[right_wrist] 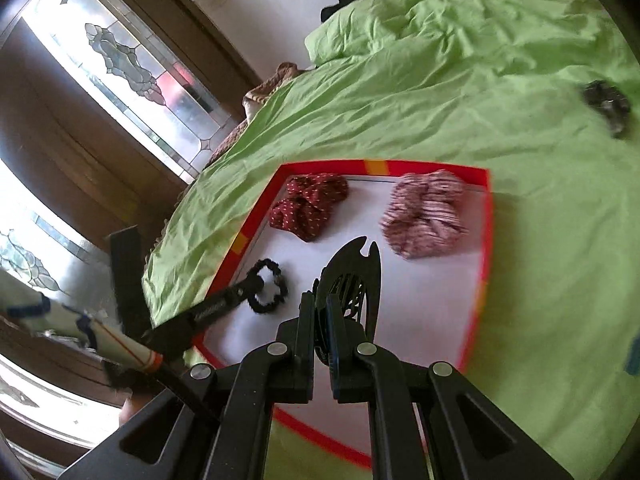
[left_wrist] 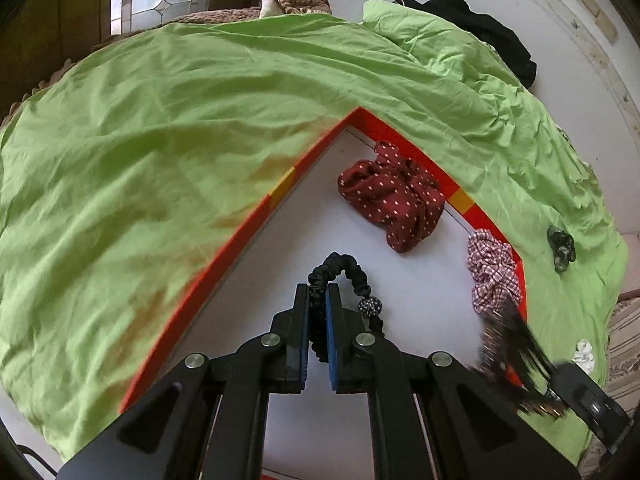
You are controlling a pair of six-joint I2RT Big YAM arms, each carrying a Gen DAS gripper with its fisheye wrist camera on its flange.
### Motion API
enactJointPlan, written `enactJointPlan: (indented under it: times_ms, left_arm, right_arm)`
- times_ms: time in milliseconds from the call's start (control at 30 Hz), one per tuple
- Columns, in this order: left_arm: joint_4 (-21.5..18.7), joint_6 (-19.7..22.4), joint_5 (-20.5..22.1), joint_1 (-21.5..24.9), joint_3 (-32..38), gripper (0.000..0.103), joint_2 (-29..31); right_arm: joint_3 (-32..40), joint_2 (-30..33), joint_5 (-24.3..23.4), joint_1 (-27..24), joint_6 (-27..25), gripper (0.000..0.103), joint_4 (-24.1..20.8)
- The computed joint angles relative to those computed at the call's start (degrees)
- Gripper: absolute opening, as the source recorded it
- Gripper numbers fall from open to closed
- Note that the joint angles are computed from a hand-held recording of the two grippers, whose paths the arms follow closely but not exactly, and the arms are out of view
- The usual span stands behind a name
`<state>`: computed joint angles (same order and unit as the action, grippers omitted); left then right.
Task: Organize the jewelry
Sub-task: 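Carry bracelet and hair claw into the tray and release both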
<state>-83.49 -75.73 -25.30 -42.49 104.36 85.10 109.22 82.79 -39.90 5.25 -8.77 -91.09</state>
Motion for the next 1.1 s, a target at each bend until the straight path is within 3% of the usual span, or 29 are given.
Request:
enactJointPlan:
  times_ms: [233,500,633,667,733,833,1100]
  left_arm:
    - [1.58,0.92,-0.4,0.8,-1.24,0.007,-0.81]
    - [2.64,1.16,-1.21,0.82,-1.26,0.007,-0.84]
    - [3.59,2.31,-3.0,-0.18,-0.84,0.017,-0.88]
    - [3.66,2.68,-3.73,-0.51,-0.53,0.019,-0.73]
    - [3.67,3.14,-5.08,-1.05,0.03,0.03,-0.44]
    - [4.16,3.19,-6.63,-1.6,0.42,0.036,-0.24]
    - [2.05,3.41,-8.43,-2.41,1.7,0.039,0.9]
  right_arm:
    - [-1.74,2.38,-1.67,2.22,7.33,0.007,5.18]
    - [-1.81,3.13,-1.14,2.98,7.76,0.007,5.89]
    - [-2.89,3.22,-0.61,2.37,8.28,0.009,5.58]
    - [-2.92,3.27,-0.64,2.23,7.65,0.01,5.13]
    - [-2.86,2.94,0.29,2.2,6.43,0.025,5.13]
    - [-2.72,1.96,1.37,1.99,5.02,0.038,5.76]
    - [-2.48,-0.5,1.54,-2.29,-0.1,0.043,2.11]
